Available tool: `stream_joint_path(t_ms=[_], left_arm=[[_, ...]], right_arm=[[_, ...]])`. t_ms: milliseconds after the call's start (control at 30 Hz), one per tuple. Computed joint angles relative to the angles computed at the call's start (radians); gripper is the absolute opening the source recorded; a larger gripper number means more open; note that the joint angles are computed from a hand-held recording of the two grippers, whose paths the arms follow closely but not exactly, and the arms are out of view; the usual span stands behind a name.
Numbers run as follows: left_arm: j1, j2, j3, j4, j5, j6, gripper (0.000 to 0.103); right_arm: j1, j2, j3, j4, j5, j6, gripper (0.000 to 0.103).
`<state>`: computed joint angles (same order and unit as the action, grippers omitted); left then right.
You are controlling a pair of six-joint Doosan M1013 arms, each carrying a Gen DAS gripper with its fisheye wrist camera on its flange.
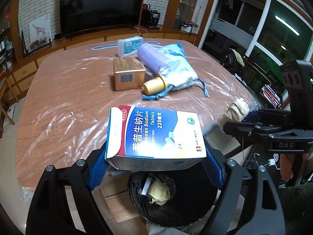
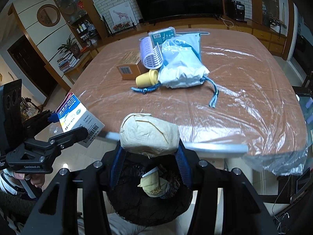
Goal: Collect trash
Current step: 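Carry the beige bundle and Naproxen box with both tools over the trash bin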
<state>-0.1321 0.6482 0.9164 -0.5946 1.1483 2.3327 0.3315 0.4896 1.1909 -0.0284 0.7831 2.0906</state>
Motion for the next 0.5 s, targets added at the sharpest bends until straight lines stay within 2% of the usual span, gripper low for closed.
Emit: stream_joint_path(t_ms=[500], left_arm=[[0.000,-0.055,0.099,0.004,0.057,0.104,0.085]], right_arm=[[0.013,-0.036,0.066,0.051,0.019,-0.027,0.049]])
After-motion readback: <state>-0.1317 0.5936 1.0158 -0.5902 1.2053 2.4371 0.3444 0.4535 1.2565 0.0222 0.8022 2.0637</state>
